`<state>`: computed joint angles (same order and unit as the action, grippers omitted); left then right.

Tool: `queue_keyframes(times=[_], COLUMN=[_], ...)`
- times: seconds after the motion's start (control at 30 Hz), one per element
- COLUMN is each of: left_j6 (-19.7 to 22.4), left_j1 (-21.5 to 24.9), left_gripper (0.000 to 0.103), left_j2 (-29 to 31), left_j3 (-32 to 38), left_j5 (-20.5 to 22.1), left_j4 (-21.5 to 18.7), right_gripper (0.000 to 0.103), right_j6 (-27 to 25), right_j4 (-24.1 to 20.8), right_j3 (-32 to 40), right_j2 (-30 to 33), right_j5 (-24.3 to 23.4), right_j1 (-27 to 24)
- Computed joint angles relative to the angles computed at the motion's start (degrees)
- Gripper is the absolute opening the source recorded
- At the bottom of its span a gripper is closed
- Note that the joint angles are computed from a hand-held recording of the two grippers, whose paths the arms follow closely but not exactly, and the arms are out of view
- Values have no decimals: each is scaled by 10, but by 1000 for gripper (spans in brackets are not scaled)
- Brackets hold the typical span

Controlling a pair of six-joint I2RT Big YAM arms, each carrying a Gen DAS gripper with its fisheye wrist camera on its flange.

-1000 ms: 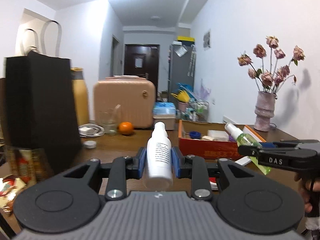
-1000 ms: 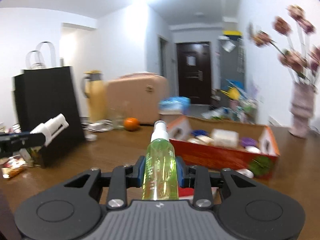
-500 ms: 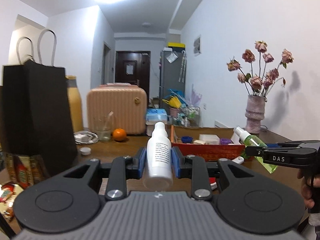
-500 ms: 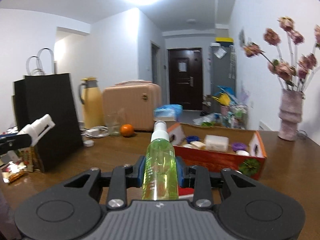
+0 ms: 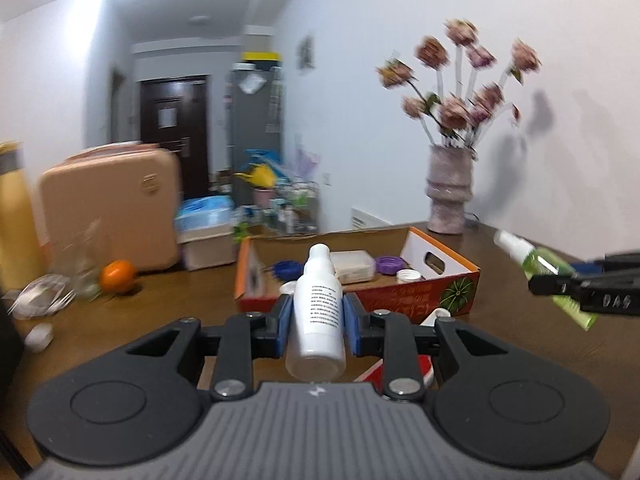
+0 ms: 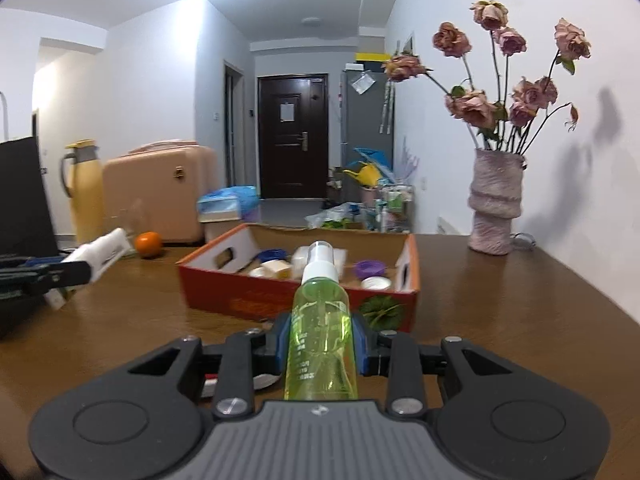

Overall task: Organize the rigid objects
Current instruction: 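Carry both spray bottles over the box and open both tools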

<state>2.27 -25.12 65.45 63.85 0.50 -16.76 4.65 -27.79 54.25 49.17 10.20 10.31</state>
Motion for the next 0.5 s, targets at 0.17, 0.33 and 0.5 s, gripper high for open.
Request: queue_keyframes(times=[0.17, 0.33, 0.5], left_j6=[29, 28, 79], left_j1=[19, 35, 25], left_gripper=[28, 28, 28], left_j2=[144, 284, 370], left_j3=[153, 320, 410], left_j5=[48, 90, 94], left_j4=[-57, -154, -217], right_gripper=[30, 30, 30], right_j6=[-61, -122, -105], right_j4=[17, -2, -58], right_j3=[71, 187, 299], right_j2=[90, 230, 356], right_j5=[-76, -123, -163], right_j1=[-62, -93, -112])
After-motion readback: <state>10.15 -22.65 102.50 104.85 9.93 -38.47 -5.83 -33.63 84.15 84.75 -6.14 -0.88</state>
